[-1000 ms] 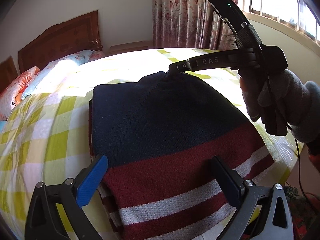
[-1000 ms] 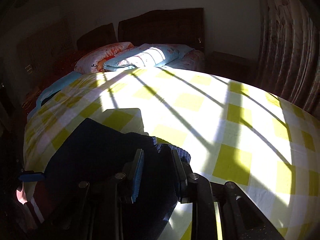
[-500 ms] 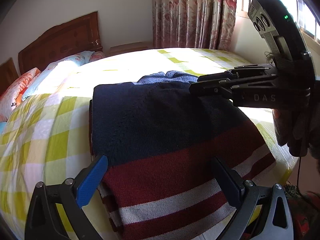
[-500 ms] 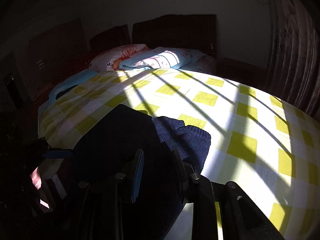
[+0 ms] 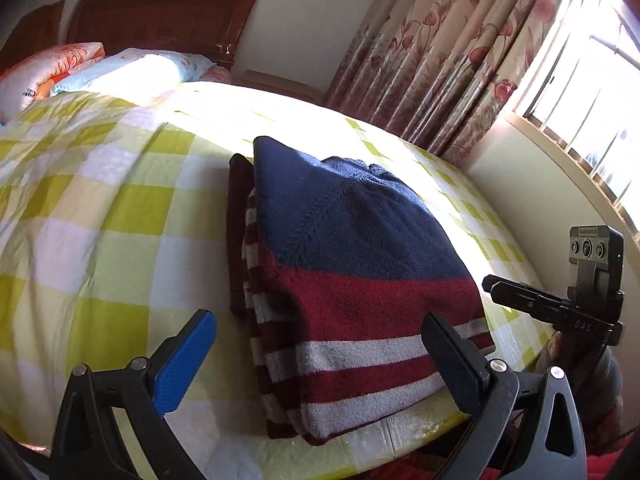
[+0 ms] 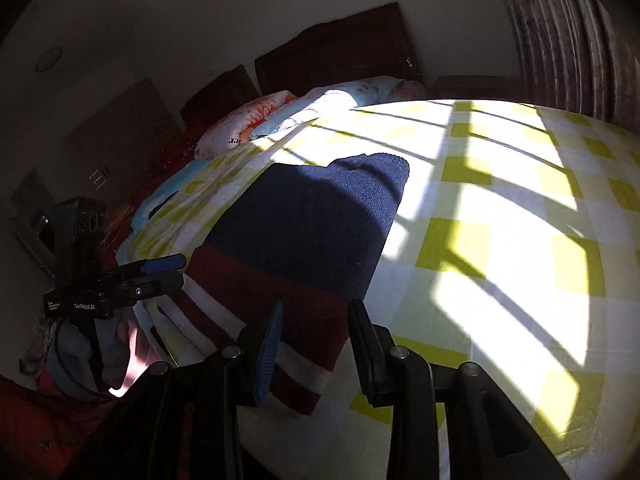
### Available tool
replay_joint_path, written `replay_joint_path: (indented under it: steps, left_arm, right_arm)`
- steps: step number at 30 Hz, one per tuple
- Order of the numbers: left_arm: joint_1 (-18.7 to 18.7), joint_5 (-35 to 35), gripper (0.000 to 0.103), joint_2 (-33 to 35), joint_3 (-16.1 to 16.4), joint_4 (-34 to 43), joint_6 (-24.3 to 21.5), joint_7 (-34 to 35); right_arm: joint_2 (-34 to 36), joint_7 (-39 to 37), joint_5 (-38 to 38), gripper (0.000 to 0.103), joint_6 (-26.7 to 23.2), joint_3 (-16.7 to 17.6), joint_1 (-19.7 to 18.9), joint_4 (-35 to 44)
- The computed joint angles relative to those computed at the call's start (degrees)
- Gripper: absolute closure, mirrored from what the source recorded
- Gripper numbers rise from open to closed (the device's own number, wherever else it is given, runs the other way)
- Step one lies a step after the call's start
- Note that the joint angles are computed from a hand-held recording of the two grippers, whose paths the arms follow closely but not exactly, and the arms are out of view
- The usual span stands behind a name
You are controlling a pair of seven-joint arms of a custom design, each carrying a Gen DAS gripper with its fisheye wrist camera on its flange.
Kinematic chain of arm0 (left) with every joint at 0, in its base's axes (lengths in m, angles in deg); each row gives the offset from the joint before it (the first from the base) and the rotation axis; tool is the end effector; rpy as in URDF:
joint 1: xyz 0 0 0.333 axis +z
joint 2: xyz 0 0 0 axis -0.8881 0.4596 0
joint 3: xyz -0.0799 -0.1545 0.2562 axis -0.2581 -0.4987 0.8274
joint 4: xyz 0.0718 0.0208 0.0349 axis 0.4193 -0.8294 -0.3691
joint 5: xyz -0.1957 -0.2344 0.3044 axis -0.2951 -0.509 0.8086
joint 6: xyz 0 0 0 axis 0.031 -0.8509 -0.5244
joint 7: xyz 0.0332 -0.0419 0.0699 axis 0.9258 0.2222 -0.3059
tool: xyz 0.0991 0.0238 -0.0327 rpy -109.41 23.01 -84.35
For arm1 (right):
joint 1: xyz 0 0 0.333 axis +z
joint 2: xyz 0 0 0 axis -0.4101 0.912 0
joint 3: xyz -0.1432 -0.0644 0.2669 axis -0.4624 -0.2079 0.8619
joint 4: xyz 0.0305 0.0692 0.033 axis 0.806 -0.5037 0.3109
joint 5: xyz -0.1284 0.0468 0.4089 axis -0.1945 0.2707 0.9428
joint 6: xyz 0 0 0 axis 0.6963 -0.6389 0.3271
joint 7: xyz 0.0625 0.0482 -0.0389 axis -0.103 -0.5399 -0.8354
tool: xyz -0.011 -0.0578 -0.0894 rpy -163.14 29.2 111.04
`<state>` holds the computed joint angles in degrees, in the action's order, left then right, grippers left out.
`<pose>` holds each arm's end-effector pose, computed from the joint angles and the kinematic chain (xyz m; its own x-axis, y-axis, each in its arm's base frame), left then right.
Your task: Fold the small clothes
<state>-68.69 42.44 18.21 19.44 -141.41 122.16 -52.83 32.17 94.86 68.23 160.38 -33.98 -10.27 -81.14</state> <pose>0.4584 -0.2753 0.4740 0.0753 -0.8997 0.4300 -0.6887 -0.3588 -0.6300 0.6002 0.2012 0.4725 0.7101 -0.6105 -0.3509 -0.6374 -0.3455 -0.6888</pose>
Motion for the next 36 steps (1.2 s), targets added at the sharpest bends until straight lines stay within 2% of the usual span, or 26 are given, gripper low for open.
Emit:
replay_joint_path:
  steps: [2, 3, 4, 6, 8, 9, 10, 11, 12, 13, 15, 18, 21, 23, 25, 26, 28, 30, 32, 33, 34, 36]
  left_arm:
    - [-6.0, -6.6, 0.000, 2.0, 5.6, 0.2, 1.6, 5.3]
    - [-8.0, -10.8, 0.000, 3.0, 7.2, 0.7, 1.6, 8.9]
    - [-8.1, -12.1, 0.000, 4.0, 6.9, 1.3, 1.4, 9.3]
    - [-5.1, -8.4, 0.000, 4.0, 4.1, 1.8, 0.9, 6.5]
    - [-5.3, -8.2, 0.000, 4.4, 4.0, 2.5, 0.1, 7.5]
    - [-5.7, -8.8, 0.000, 4.8, 4.4, 2.7, 0.6, 8.5]
    - [-5.7, -9.1, 0.000, 5.5, 4.4, 3.4, 0.6, 9.0]
    - [-3.6, -5.5, 0.000, 5.9, 2.8, 4.7, -1.2, 6.0]
    - [-1.3, -1.1, 0.000, 6.7, 1.0, 6.6, -4.0, 3.0]
    - [-0.9, 1.2, 0.000, 7.7, 1.2, 8.1, -5.4, 1.9]
    - [-2.2, 0.1, 0.000, 10.4, 3.7, 10.5, -4.8, 3.7]
    - [-3.4, -2.9, 0.000, 14.4, 6.8, 14.5, -4.6, 6.2]
    - [-4.0, -1.1, 0.000, 16.5, 8.7, 16.7, -3.9, 4.6]
    - [-4.4, 6.0, 0.000, 16.0, 9.8, 16.9, -5.7, -2.6]
    - [-4.0, 19.2, 0.000, 13.3, 9.6, 15.5, -8.0, -15.2]
    - [-3.5, 24.7, 0.000, 11.9, 8.7, 14.8, -9.2, -20.1]
    - [-2.0, 34.8, 0.000, 9.3, 6.7, 13.1, -8.1, -28.8]
    - [-1.0, 42.1, 0.000, 8.0, 4.8, 12.3, -6.1, -33.7]
    - [-1.5, 45.2, 0.000, 8.2, 3.4, 13.2, -8.4, -32.2]
    - [-2.3, 43.3, 0.000, 9.1, 3.6, 13.8, -9.9, -28.6]
    - [-3.4, 38.5, 0.000, 10.7, 4.4, 14.9, -10.9, -22.6]
    - [-5.0, 26.8, 0.000, 12.3, 6.2, 14.7, -11.5, -12.8]
  right_arm:
    - [1.3, 2.7, 0.8, 0.062, -1.5, -0.3, -0.5, 1.3]
    - [2.3, 5.1, 0.2, 0.061, -2.2, -0.3, -0.7, 2.1]
    - [3.4, 6.8, -0.1, 0.059, -4.5, -0.3, -1.0, 3.3]
    - [5.4, 8.6, -0.4, 0.058, -9.5, -0.1, -2.0, 5.2]
    - [6.0, 9.1, -1.6, 0.057, -9.9, 0.6, -2.1, 5.3]
    - [6.1, 8.4, -1.5, 0.058, -9.5, 1.0, -2.0, 5.0]
    - [5.9, 7.6, -1.1, 0.065, -8.1, 1.3, -2.0, 4.6]
    - [6.1, 7.8, -1.7, 0.071, -7.1, 1.5, -1.7, 4.8]
    - [6.4, 7.7, -1.7, 0.072, -6.2, 1.7, -1.6, 5.1]
    - [6.6, 7.5, -1.7, 0.074, -4.6, 2.0, -1.3, 5.4]
    - [8.1, 9.1, -3.9, 0.075, -0.6, 2.4, -0.4, 7.4]
    - [12.7, 12.4, -7.0, 0.075, 0.7, 3.1, -0.3, 13.3]
    - [17.7, 16.1, -10.9, 0.071, 1.7, 4.0, -0.4, 19.8]
    - [18.4, 19.8, -13.4, 0.067, 3.1, 4.4, -0.4, 20.9]
    - [15.7, 19.1, -14.4, 0.067, 6.1, 4.9, -1.0, 17.5]
    - [13.6, 18.1, -15.0, 0.067, 10.0, 5.1, -0.6, 14.5]
    - [9.1, 10.6, -11.9, 0.066, 16.9, 6.8, -0.8, 8.5]
    - [6.7, 4.5, -10.4, 0.067, 17.7, 7.3, -0.1, 5.9]
    - [5.1, 0.6, -11.3, 0.068, 20.5, 7.2, 1.6, 3.4]
    - [4.8, -1.9, -11.7, 0.068, 22.1, 7.2, 2.4, 2.3]
    - [5.0, -2.4, -13.3, 0.068, 22.8, 6.9, 3.1, 1.9]
    - [6.3, 2.6, -19.1, 0.071, 23.1, 5.6, 4.4, 2.2]
